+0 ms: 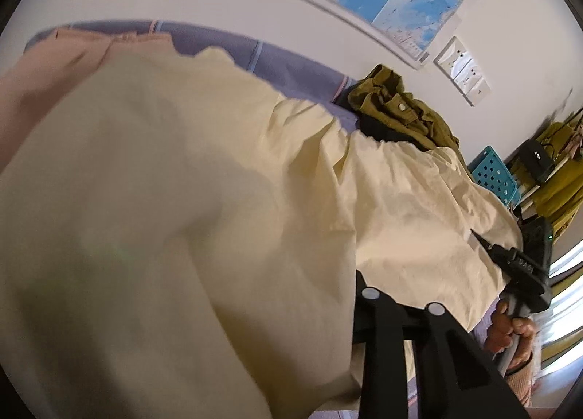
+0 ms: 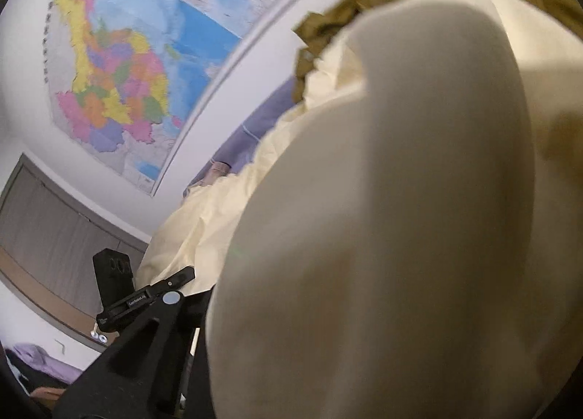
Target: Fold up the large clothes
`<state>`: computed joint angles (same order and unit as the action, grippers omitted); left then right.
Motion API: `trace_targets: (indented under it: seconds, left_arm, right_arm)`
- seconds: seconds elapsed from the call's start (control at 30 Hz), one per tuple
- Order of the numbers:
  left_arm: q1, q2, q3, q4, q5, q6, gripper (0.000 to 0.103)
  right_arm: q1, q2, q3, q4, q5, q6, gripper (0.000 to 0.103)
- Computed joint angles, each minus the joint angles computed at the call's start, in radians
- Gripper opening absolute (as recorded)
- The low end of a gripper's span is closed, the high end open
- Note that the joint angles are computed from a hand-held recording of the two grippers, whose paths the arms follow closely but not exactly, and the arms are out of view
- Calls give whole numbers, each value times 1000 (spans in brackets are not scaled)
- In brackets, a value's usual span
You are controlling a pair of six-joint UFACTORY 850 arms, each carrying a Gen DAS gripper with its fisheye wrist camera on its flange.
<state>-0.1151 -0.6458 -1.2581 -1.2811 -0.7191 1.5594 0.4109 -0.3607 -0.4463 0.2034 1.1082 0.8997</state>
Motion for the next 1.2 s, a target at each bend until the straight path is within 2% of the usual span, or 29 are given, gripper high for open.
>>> trace_targets:
  seconds: [0.17, 0.3, 0.47, 0.67, 0.73, 0.87, 0.9, 0.93, 1.07, 1.2]
  left_arm:
    - [8, 34, 4, -9, -18, 37, 26]
    - [13, 60, -13, -12, -40, 63, 24]
    - [26, 74, -72, -11, -91, 54, 22]
    - [70, 86, -153, -69, -105, 86, 22]
    - [90, 76, -197, -87, -90, 83, 22]
    - [122, 36, -303, -87, -32, 46, 22]
    - [132, 22, -335, -80, -19, 27, 22]
    - [139, 9, -362, -72, -10, 1, 22]
    - [175, -64, -491, -66, 53, -57, 21]
    - [208, -190, -695, 21, 99, -221, 21]
  right_arm:
    - [43, 96, 9, 75, -60, -109, 15]
    - [86, 183, -9, 159, -141, -255, 14]
    - [134, 272, -22, 227, -173, -412, 13]
    - [100, 301, -114, 151, -217, -503, 13]
    - [48, 264, -185, 55, -244, -476, 13]
    - [2, 97, -440, -92, -322, -438, 13]
    - [-7, 94, -460, -121, -336, -424, 13]
    - [-8, 66, -491, -146, -336, -402, 13]
    - [-27, -108, -765, -290, -423, -295, 13]
    - [-17, -253, -956, -382, -451, -222, 13]
